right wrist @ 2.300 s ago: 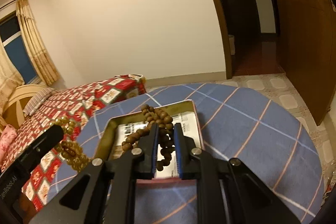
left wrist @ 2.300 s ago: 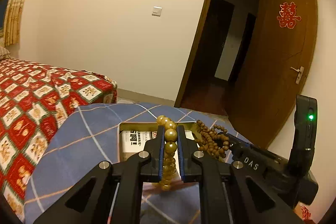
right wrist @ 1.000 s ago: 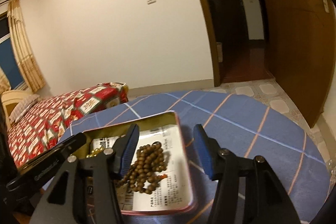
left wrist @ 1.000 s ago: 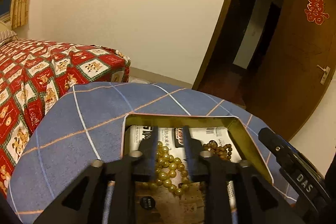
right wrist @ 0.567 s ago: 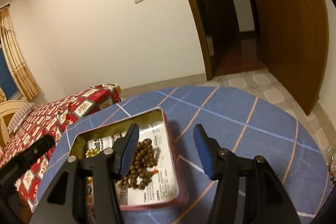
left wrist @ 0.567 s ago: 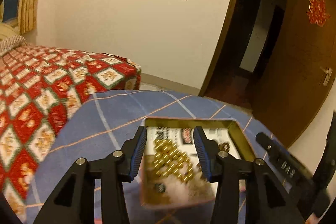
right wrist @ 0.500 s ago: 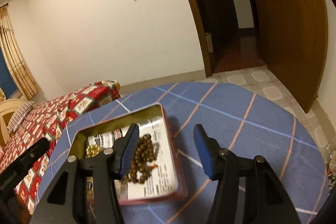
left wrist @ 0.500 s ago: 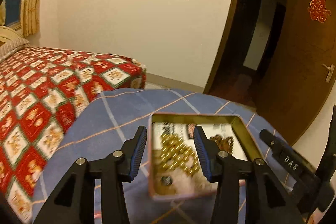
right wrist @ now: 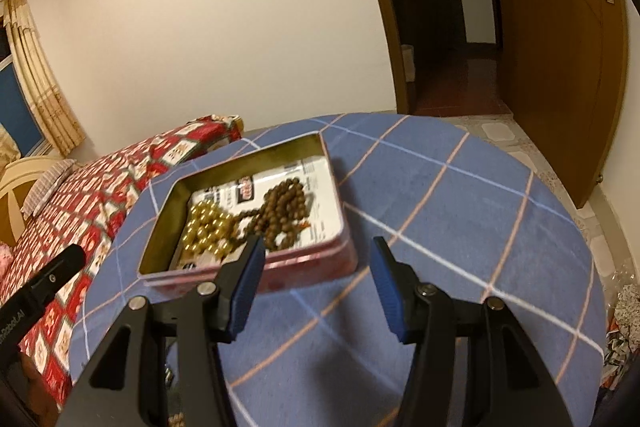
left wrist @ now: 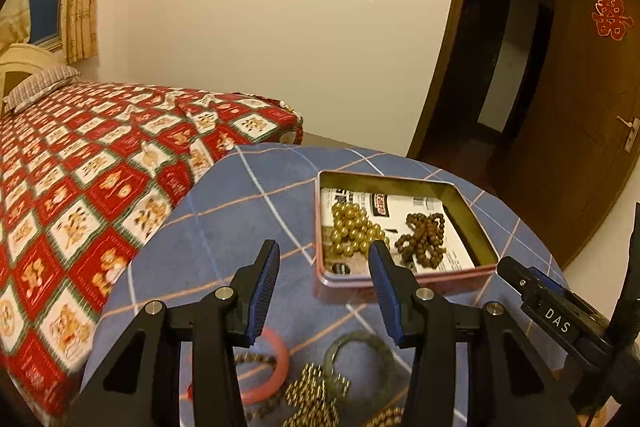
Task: Organize jewelry
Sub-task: 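Withdraw both tools from the tin back toward the loose jewelry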
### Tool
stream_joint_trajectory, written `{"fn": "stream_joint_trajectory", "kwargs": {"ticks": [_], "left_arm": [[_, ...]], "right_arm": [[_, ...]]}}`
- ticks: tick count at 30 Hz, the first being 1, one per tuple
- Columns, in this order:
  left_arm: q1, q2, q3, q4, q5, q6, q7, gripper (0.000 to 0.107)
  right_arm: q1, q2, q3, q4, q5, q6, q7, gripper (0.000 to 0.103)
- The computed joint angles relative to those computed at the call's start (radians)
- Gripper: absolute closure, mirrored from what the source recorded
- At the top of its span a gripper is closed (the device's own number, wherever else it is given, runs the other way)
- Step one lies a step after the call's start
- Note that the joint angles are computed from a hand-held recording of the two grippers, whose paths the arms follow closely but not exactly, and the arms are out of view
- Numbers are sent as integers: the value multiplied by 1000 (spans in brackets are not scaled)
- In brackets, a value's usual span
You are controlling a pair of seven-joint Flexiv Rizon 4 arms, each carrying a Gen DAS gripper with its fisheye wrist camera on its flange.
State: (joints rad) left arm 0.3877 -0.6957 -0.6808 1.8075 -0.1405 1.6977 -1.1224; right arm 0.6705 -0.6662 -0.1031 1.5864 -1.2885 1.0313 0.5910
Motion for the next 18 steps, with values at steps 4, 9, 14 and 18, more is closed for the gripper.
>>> {"fn": "stream_joint_trajectory", "kwargs": {"ticks": [4,9,14,18], "left_arm": [[83,13,-73,65,10,14,-18,59],[152,38,-110,132,61,51,-50,59],[243,48,-162,192,124,76,-93,59],[290,54,-176,224,158,77,-125,59]], "right_arm": [[12,12,8,12,-15,2,7,45],[26,28,21,26,-45,-7,10,45],[36,32,40,31,-53,-18,-3,45],[48,32,49,32,-56,-30,-23,45]]}}
